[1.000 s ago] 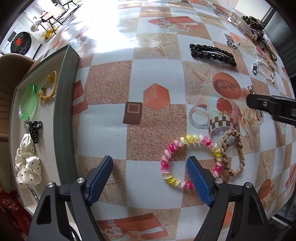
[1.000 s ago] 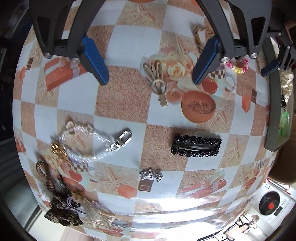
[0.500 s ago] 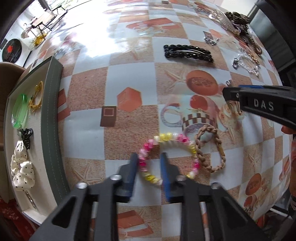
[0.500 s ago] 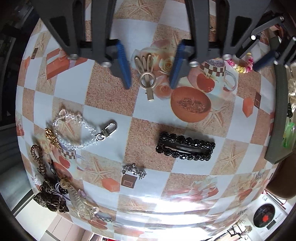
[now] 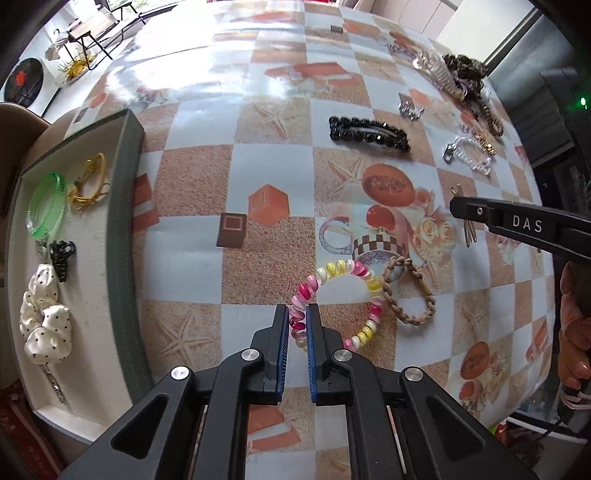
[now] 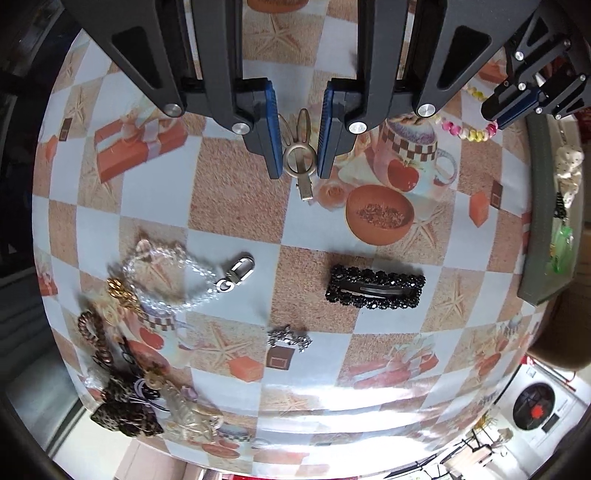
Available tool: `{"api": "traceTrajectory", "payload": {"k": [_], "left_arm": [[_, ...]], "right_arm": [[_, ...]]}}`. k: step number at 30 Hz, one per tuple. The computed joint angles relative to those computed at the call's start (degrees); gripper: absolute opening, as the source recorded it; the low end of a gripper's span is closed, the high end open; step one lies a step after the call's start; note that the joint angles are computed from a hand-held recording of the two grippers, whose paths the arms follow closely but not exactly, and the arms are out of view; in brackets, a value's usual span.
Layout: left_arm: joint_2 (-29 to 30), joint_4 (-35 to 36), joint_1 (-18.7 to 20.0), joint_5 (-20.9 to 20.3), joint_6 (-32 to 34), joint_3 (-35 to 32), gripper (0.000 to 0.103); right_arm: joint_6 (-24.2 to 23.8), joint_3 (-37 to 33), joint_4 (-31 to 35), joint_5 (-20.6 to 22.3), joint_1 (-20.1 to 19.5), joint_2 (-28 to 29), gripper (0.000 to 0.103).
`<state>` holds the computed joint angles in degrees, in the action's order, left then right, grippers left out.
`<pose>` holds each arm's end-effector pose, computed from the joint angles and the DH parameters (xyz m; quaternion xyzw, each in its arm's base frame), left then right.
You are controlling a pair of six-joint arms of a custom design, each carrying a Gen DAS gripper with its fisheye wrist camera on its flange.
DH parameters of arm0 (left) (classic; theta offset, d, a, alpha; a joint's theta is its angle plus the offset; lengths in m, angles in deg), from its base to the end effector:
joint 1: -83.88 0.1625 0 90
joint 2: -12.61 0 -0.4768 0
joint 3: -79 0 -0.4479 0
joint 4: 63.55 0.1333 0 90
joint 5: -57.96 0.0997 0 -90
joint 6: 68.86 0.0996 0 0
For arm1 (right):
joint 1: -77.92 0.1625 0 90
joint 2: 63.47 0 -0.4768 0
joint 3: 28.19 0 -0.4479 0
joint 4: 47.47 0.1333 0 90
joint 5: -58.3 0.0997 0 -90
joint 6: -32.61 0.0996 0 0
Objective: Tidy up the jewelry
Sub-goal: 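Grasp the pink-yellow beaded bracelet with the left tool while the right tool grasps the gold ring hair clip, then carry the beaded bracelet and gold ring clip over the tray with both tools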
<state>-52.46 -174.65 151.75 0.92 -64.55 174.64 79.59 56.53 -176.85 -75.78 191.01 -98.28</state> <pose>-0.0792 -0.6924 0.2682 0.2413 0.9250 0.0344 0.2916 0.3588 -0.6785 0.0035 -0.1573 -0.9102 0.1449 0.3548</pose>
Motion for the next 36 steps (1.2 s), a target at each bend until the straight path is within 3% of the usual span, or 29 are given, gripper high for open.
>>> {"api": "traceTrajectory", "payload": {"k": [8, 16, 25, 36], "left_arm": [[-1.72, 0.64, 1.87, -2.13, 3.23, -3.42, 0.012], [-4.03, 1.33, 2.84, -3.20, 3.71, -5.21, 0.012], [-6.21, 0.53, 4.58, -3.92, 2.66, -7.10, 0.012], [-8.44, -0.36, 8.10, -2.62, 0.15, -10.54, 0.012]], "right_arm": [[2.30, 3.05, -2.47, 1.75, 0.91, -3.09, 0.020], [3.34, 1.40, -1.74, 2.43, 2.98, -2.14, 0.020], [0.48, -5.73, 0.41, 3.35, 4.80, 2.36, 0.021], [-7.35, -19.49, 3.34, 5.64, 6.84, 11.45, 0.020]]}}
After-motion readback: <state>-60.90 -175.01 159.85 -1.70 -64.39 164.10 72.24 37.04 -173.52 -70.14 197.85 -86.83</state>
